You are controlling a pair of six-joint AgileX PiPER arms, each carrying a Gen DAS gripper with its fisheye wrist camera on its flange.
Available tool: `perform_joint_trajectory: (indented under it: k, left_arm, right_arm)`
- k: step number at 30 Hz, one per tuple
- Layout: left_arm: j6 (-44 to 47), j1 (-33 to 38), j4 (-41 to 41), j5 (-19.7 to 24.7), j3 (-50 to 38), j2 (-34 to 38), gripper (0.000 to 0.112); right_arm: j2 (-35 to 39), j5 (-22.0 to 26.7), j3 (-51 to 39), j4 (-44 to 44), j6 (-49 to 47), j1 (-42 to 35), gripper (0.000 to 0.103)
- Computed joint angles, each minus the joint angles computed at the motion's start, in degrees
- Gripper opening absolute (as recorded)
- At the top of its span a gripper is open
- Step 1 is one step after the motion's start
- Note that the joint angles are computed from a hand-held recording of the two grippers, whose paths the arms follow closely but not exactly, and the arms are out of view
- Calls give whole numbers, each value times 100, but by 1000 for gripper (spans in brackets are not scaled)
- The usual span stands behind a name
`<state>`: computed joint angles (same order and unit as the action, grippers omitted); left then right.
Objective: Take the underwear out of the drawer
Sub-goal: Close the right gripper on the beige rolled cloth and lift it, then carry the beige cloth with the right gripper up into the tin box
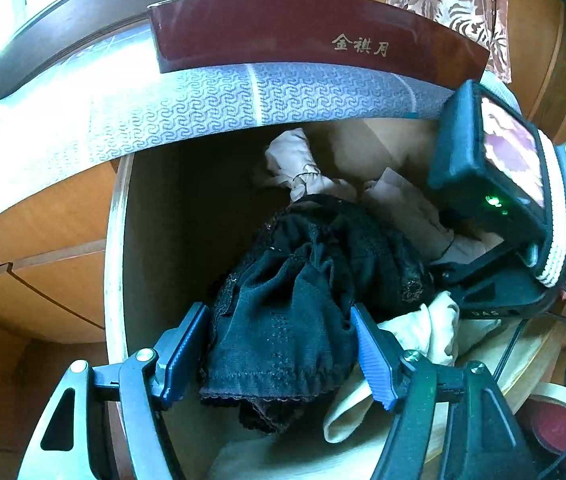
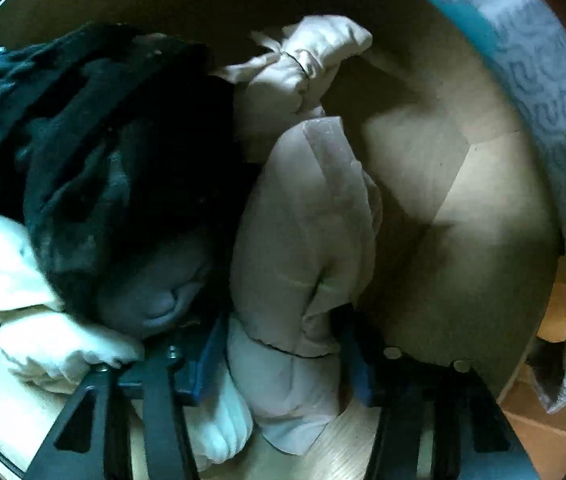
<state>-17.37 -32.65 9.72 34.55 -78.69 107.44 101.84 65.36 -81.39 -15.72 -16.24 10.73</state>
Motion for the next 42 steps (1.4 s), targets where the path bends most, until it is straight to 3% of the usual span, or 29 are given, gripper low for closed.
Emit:
perform_joint_trajectory:
  k: [11, 23, 26, 30, 34, 38, 42]
  left_arm:
    - [170, 11, -100, 60, -60, 28, 72]
    - [161, 19, -95, 96, -100, 65, 71]
    - [174, 10, -69, 147, -128, 86, 71]
    - [199, 17, -77, 158, -120, 80, 71]
    - [210, 22, -92, 159, -122, 75, 71]
    - [222, 23, -101, 172, -135, 82, 71]
    - [239, 29, -117, 179, -142, 75, 71]
  right_arm:
    - [-2076, -723, 1230, 1558, -288, -833, 43]
    - [-3099, -605, 1396, 3096, -845, -1770, 43]
    - [-3160, -413, 1145, 3261, -762, -1767, 42]
    - [-3122, 180, 604, 3796, -1234, -2389, 41]
    - [-2677, -241, 580, 3928, -1151, -2155, 39]
    - [-2303, -44, 185, 4100, -1003, -1969, 39]
    - [-2044, -71, 350, 3468, -636, -1328, 39]
